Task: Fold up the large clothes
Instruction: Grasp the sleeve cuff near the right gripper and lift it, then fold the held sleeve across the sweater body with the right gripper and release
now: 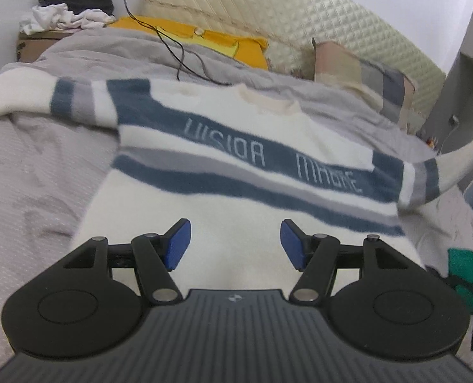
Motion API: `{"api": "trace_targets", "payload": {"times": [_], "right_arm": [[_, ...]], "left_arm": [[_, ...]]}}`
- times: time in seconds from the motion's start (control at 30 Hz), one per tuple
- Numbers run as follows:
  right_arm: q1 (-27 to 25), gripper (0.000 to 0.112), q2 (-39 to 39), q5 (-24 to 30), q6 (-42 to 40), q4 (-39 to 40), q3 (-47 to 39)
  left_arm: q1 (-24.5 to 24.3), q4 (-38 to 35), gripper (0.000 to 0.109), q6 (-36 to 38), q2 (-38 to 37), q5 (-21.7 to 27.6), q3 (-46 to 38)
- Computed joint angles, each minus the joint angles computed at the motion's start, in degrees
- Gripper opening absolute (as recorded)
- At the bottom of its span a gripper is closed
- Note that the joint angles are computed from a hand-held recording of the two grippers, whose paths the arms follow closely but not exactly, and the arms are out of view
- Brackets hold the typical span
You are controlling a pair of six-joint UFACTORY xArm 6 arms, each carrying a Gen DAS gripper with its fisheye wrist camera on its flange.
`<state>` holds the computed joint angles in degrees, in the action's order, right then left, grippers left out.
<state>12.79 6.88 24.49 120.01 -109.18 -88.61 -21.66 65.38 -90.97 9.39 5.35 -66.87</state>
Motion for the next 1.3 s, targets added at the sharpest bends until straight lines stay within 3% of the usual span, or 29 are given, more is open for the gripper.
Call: {"api": "trace_targets", "payload": {"times": [0.2, 0.33, 0.5, 0.67, 0.87, 0.97, 1.0, 1.07, 1.1, 1.13, 1.23, 1.3], "right_arm": [[11.9, 0.011, 4.2, 0.0, -11.6, 0.6, -5.7], [18.2, 0.011, 8.5, -0.2, -13.9, 0.6, -7.5], [23.7, 0.011, 14.8, -2.5, -17.5, 4.9, -9.1], [26.9, 0.012, 20.2, -4.2, -22.7, 11.3, -8.5], [29.1, 0.015, 26.7, -6.7, -39.9, 31.7, -9.9], [28.9, 0.019, 27.1, -8.3, -48.4, 41.7, -9.1], [29.0, 0.024, 26.7, -8.6, -51.3, 45.0, -8.5], [28.7, 0.049, 25.5, -11.5, -57.0, 52.3, -6.3], [28.7, 0.065, 24.4, -13.1, -56.9, 53.0, -4.5], [28.6, 0.070, 22.8, -14.5, -56.7, 53.0, -2.4], [29.5, 0.070, 18.4, -15.5, -58.3, 54.4, 2.9], [29.1, 0.070, 15.3, -15.7, -54.7, 51.9, 6.2]], "left_arm": [[3.8, 13.8, 0.068, -16.3, -4.4, -4.1, 2.3], [6.4, 25.4, 0.068, -29.7, -6.9, -5.3, 2.4], [9.3, 41.0, 0.068, -49.6, -7.3, -8.4, -0.1], [9.9, 53.8, 0.068, -64.0, -7.4, -9.0, -2.5], [9.7, 61.8, 0.068, -71.9, -5.8, -10.2, -5.2], [8.7, 63.6, 0.068, -72.2, -4.7, -10.4, -6.5], [8.1, 66.2, 0.068, -74.6, -4.2, -10.5, -7.3], [7.5, 67.0, 0.068, -74.4, -3.5, -11.0, -8.1], [7.2, 66.3, 0.068, -73.2, -3.1, -11.0, -8.4], [6.9, 65.7, 0.068, -71.8, -2.9, -11.1, -8.5], [6.6, 61.2, 0.068, -65.3, -2.1, -11.3, -8.4], [6.2, 59.0, 0.067, -61.9, -1.4, -11.7, -8.6]]}}
